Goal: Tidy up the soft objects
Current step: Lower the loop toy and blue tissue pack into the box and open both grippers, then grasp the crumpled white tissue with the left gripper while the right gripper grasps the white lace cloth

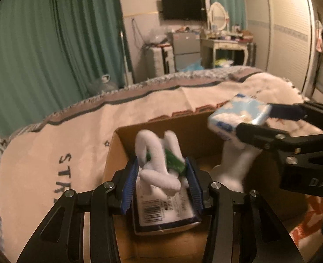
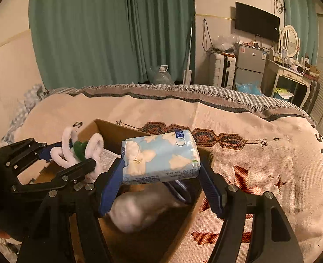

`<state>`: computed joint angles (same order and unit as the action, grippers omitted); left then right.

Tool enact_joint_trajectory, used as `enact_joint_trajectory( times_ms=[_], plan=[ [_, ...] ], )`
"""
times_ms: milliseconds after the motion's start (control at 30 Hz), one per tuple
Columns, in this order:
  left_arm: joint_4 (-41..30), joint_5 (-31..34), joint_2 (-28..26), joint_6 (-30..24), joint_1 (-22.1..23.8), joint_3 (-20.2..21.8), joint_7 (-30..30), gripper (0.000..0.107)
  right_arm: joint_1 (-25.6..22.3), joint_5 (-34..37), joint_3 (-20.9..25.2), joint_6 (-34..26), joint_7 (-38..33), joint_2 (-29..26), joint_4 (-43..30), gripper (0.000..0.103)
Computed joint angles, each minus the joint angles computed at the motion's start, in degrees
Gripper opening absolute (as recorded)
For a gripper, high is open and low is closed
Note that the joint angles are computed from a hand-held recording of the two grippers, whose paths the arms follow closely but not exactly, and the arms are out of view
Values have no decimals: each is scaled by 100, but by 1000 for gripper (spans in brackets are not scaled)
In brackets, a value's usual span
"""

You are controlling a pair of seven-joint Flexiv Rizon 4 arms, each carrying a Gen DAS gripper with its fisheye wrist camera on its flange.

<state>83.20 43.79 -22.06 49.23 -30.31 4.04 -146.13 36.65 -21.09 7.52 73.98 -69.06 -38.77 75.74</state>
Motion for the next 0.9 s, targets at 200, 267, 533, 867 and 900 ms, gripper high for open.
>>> enact_joint_trajectory(
  times_ms=[200,267,533,867,900],
  plan=[
    [78,205,122,-3,-97,78,-234,72,-46,42,-28,161,103,139,170,81],
    [67,301,219,-160,-131,49,-288,72,-33,17,-75,230,185,283,289,83],
    [41,1236,1169,-1275,-503,-388,-748,76,303,-821,-657,801,1061,1550,1457,85],
    [199,2214,2271,-2563,-731,-1439,-1239,90,-20,-2174,-216,729,2079,3326,2784,103],
    [248,2207,2360,-2683,-733,-1561,-1258,90,-83,-2325,-163,740,2200,3409,2857,103]
  ],
)
